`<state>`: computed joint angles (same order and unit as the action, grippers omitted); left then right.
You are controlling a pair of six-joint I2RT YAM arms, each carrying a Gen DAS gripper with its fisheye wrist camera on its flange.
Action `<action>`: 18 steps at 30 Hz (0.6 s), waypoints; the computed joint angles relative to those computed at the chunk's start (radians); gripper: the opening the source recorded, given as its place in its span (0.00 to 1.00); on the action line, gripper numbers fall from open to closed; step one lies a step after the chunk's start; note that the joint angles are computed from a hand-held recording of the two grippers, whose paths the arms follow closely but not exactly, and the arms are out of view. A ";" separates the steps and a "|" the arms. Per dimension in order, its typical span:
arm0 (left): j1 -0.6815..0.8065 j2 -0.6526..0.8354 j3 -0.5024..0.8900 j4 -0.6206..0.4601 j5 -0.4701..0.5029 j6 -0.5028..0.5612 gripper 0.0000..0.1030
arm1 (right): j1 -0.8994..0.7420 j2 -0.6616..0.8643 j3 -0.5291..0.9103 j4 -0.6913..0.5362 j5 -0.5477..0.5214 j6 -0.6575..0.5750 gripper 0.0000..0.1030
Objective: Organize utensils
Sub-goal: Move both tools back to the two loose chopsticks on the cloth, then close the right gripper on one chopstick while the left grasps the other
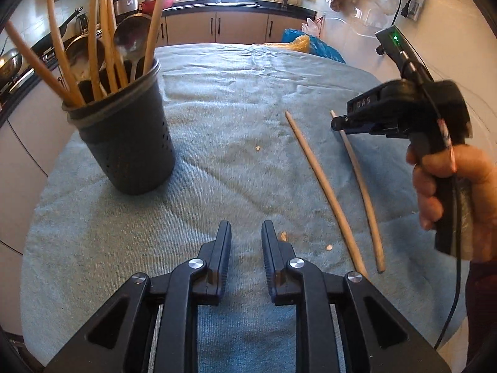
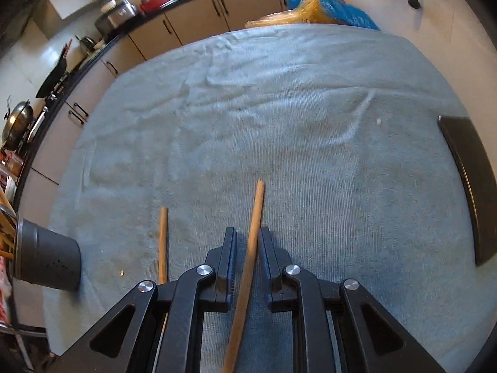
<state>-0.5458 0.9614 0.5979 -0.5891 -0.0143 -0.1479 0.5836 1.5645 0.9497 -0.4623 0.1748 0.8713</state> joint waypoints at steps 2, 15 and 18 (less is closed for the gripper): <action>-0.016 0.033 0.024 0.005 -0.004 -0.011 0.19 | 0.002 -0.009 -0.014 0.012 0.000 -0.014 0.13; -0.122 0.521 0.419 -0.038 0.000 -0.129 0.24 | 0.003 -0.496 -0.383 0.120 -0.022 0.054 0.07; -0.123 0.647 0.528 -0.052 0.001 -0.156 0.24 | 0.038 -0.599 -0.424 0.096 -0.005 0.065 0.07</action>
<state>-0.6690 1.6081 1.1261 -0.6416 -0.0133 -0.3043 0.6213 0.9656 0.5259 -0.3659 0.1703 0.9359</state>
